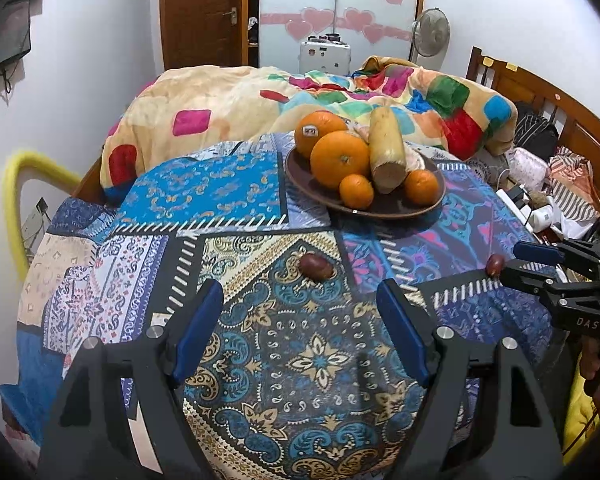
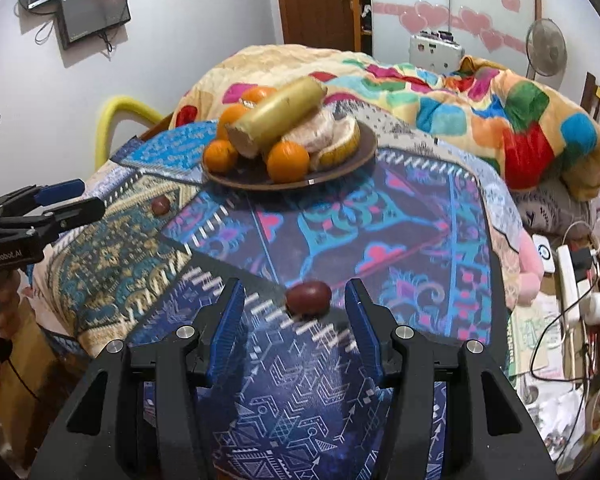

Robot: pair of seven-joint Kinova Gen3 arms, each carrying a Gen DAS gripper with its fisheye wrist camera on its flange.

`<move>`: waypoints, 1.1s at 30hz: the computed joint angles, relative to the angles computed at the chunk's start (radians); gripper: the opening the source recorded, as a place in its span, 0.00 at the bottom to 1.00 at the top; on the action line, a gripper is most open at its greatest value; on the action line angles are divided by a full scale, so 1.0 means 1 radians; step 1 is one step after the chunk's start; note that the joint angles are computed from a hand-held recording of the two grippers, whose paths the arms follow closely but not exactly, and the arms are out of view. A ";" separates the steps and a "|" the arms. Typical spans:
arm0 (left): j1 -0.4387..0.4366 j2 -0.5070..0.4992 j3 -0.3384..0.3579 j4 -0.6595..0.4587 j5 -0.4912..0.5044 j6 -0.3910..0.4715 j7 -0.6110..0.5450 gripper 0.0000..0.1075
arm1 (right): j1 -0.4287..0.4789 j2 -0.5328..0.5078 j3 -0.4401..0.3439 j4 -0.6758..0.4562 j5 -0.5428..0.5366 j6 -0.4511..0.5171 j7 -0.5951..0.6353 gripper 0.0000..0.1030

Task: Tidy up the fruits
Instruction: 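Grasp a brown nut with the right tool while the left tool grasps another brown nut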

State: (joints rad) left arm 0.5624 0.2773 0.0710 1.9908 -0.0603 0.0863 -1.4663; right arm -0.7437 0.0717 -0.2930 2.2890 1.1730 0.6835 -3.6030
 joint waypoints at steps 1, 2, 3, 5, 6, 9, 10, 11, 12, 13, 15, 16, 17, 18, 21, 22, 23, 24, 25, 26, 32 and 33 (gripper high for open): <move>-0.020 0.006 0.021 0.000 0.002 0.001 -0.009 0.74 | 0.001 0.004 0.001 0.004 0.006 -0.005 -0.009 0.47; -0.047 0.012 0.049 0.001 0.008 0.003 -0.019 0.73 | 0.002 0.007 0.003 0.007 0.012 -0.013 -0.019 0.47; -0.068 0.016 0.070 0.002 0.013 0.003 -0.028 0.73 | 0.005 0.013 0.007 0.011 0.023 -0.023 -0.029 0.47; -0.107 0.027 0.109 0.002 0.026 0.003 -0.047 0.73 | 0.008 0.020 0.011 0.014 0.033 -0.036 -0.038 0.47; -0.116 0.031 0.118 0.001 0.031 0.004 -0.055 0.73 | 0.013 0.023 0.016 0.014 0.038 -0.049 -0.039 0.47; -0.158 0.045 0.165 -0.007 0.048 0.014 -0.084 0.72 | 0.013 0.035 0.021 0.015 0.052 -0.055 -0.050 0.35; -0.169 0.048 0.178 -0.010 0.053 0.017 -0.094 0.70 | 0.007 0.039 0.019 0.012 0.051 -0.040 -0.049 0.32; -0.187 0.054 0.199 -0.015 0.059 0.023 -0.109 0.69 | 0.002 0.041 0.017 0.010 0.048 -0.027 -0.047 0.30; -0.189 0.057 0.202 -0.018 0.063 0.026 -0.118 0.69 | 0.000 0.041 0.018 0.011 0.047 -0.023 -0.046 0.27; -0.181 0.060 0.195 -0.022 0.066 0.028 -0.122 0.68 | 0.000 0.040 0.019 0.012 0.047 -0.023 -0.046 0.25; -0.172 0.068 0.186 -0.033 0.071 0.035 -0.132 0.64 | 0.009 0.028 0.025 0.022 0.059 -0.046 -0.055 0.25; -0.169 0.073 0.183 -0.041 0.074 0.042 -0.135 0.63 | 0.013 0.023 0.026 0.026 0.064 -0.056 -0.061 0.25; -0.172 0.080 0.187 -0.051 0.078 0.051 -0.141 0.62 | 0.015 0.021 0.025 0.027 0.065 -0.055 -0.064 0.25; -0.171 0.086 0.188 -0.060 0.082 0.058 -0.146 0.62 | 0.015 0.020 0.023 0.028 0.068 -0.049 -0.066 0.25; -0.150 0.100 0.168 -0.086 0.084 0.080 -0.150 0.60 | 0.021 0.018 0.021 0.031 0.077 -0.052 -0.072 0.25; -0.144 0.104 0.163 -0.095 0.083 0.086 -0.152 0.60 | 0.023 0.018 0.021 0.032 0.080 -0.054 -0.072 0.25; -0.130 0.108 0.149 -0.107 0.079 0.096 -0.151 0.59 | 0.026 0.019 0.022 0.032 0.082 -0.055 -0.070 0.25; -0.114 0.111 0.132 -0.117 0.073 0.104 -0.146 0.58 | 0.027 0.018 0.022 0.033 0.085 -0.054 -0.071 0.25; -0.103 0.116 0.122 -0.129 0.068 0.113 -0.144 0.56 | 0.028 0.016 0.021 0.034 0.088 -0.054 -0.072 0.25; -0.094 0.124 0.114 -0.145 0.062 0.127 -0.144 0.53 | 0.030 0.015 0.022 0.035 0.092 -0.055 -0.074 0.25; -0.085 0.163 0.105 -0.209 0.047 0.184 -0.148 0.41 | 0.033 -0.004 0.012 0.046 0.111 -0.036 -0.083 0.25; -0.084 0.168 0.104 -0.217 0.044 0.193 -0.150 0.40 | 0.035 -0.009 0.011 0.048 0.112 -0.034 -0.081 0.25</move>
